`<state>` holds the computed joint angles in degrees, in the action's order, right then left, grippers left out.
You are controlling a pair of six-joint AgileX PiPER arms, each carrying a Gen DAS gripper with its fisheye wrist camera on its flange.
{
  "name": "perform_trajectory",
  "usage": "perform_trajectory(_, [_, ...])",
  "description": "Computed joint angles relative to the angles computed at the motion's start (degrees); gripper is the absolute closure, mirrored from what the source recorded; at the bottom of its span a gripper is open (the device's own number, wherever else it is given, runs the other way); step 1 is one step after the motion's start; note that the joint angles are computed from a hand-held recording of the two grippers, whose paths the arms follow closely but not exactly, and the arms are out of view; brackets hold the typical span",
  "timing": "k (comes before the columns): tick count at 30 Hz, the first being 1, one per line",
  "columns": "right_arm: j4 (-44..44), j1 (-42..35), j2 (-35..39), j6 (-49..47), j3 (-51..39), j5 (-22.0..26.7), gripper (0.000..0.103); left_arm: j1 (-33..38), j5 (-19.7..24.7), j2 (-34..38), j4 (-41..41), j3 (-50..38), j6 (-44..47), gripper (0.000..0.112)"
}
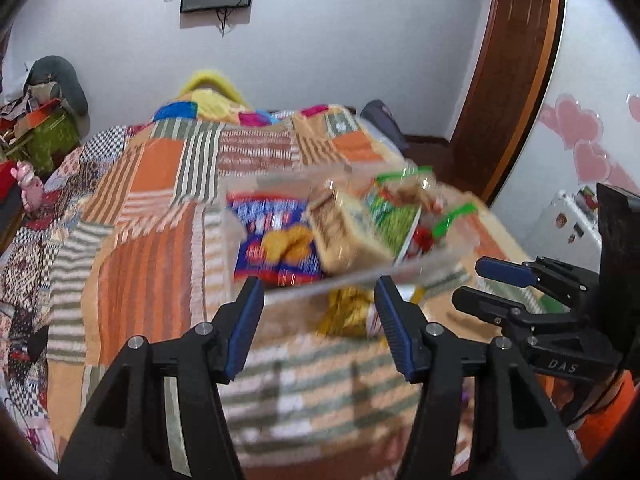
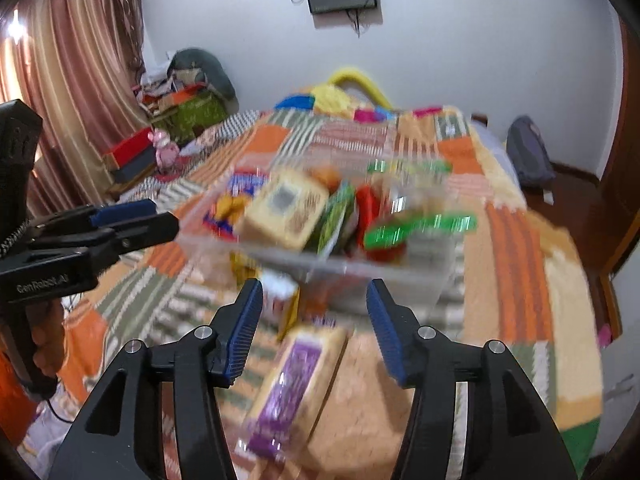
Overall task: Organize snacks
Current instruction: 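Grasp the purple-labelled roll with the right tool while the left tool grasps the yellow snack bag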
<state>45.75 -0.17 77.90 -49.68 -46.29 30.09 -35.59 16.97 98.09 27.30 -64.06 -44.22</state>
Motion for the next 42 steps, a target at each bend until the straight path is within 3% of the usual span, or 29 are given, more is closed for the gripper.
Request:
perform_trajectory(8, [-1.9, 3.0, 5.0, 3.3, 3.5, -1.2, 0.052, -0.6, -2.7, 1.8, -3.2, 6.4, 1.3, 0.055])
perform_trajectory(11, [-5.1, 5.8, 5.9, 6.7, 4.5, -4.3, 0.052, -1.1, -3.7, 2.9, -2.3, 7.6, -0.2, 0.054])
perform_trajectory(14, [-7.3, 6.9, 5.9, 8.0, 4.8, -5.8, 0.053, -1.5, -4.8, 4.2, -3.6, 7.6, 0.4, 0.048])
perform_trajectory(16, [-7.0, 6.7, 5.2, 7.3, 5.5, -6.9, 0.057, -2.4, -5.0, 5.2, 1.3, 7.3, -5.1, 0.042])
perform_trajectory(18, [-5.8, 5.4, 4.2, 5.4, 6.3, -7.1, 0.060, -3.4, -5.2, 6.2, 6.7, 6.7, -11.0, 0.037])
perform_trajectory(23, [0.3, -1.4, 2.1, -2.7, 8.2, -4.7, 0.060, -4.6, -4.6, 9.9, 9.2, 2.1, -14.6, 0.027])
perform_trajectory(27, [3.0, -5.6, 0.4, -6.6, 9.8, -3.5, 0.060, -5.5, -1.8, 14.0, 9.1, -4.2, -14.5, 0.023])
perform_trajectory(31, [5.4, -9.0, -0.4, -10.0, 10.6, -1.8, 0.060, -6.9, 2.3, 18.1, 16.3, -9.9, -21.9, 0.023])
perform_trajectory(34, [7.4, -10.7, -0.4, -12.4, 10.9, -0.7, 0.060, -7.0, 4.4, 20.8, 12.1, -13.9, -17.7, 0.023])
perform_trajectory(39, [9.9, -11.3, 0.2, -15.1, 11.4, -0.1, 0.060, -5.8, 3.4, 22.7, 2.9, -16.5, -10.3, 0.024])
perform_trajectory(42, [10.6, -11.6, 0.2, -15.5, 11.3, 0.5, 0.060, -5.1, 3.1, 23.0, -1.0, -17.0, -6.3, 0.039])
